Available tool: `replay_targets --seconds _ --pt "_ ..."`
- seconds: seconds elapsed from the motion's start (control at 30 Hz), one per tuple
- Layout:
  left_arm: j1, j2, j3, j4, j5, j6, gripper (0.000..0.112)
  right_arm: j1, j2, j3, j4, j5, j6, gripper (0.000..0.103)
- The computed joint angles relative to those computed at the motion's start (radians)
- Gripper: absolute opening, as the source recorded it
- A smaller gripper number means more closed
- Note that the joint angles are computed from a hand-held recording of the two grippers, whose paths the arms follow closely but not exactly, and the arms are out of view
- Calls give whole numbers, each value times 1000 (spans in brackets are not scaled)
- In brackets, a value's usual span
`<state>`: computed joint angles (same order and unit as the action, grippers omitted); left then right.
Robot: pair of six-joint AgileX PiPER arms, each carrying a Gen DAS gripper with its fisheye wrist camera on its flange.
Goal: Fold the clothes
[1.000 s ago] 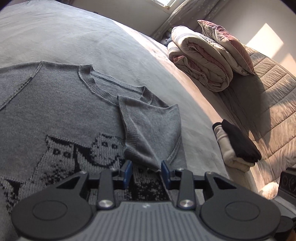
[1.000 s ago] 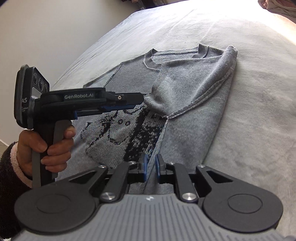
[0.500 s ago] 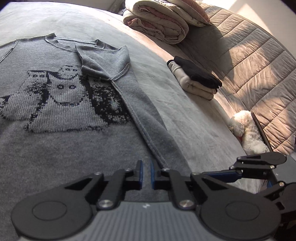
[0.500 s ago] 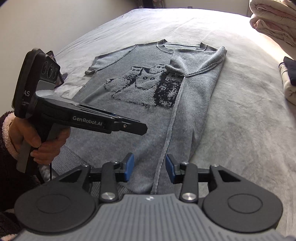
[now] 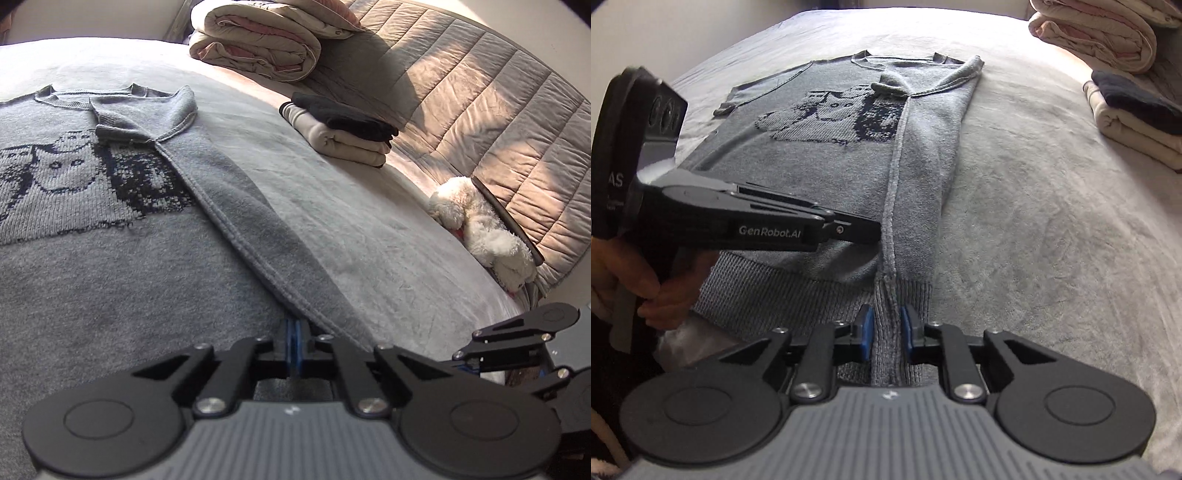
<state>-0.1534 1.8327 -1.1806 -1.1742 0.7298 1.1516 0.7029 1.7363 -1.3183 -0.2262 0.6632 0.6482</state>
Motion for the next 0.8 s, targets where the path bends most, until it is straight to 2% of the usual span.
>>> replay_targets --seconds 0.07,0.1,0.37,0.4,0.43,0.53,0.63,0.8 --pt "1 6 -4 -11 7 0 3 -9 -19 21 37 -15 4 21" --pt "1 10 -7 -13 10 -2 3 -13 -29 31 55 -23 6 28" --pt "-1 18 -12 -29 32 19 3 28 13 -1 -36 11 71 27" --pt "-3 15 -8 -31 27 25 3 24 8 1 -35 13 69 21" --pt "-4 11 -3 -35 20 33 3 15 -2 8 -25 10 64 7" --pt "-4 1 18 -56 11 68 3 -45 -74 69 115 -59 5 7" --pt "-1 2 27 -76 38 91 3 -87 -145 115 225 -123 -54 7" --pt "7 31 31 -109 167 103 2 -130 -180 89 406 -136 -208 7"
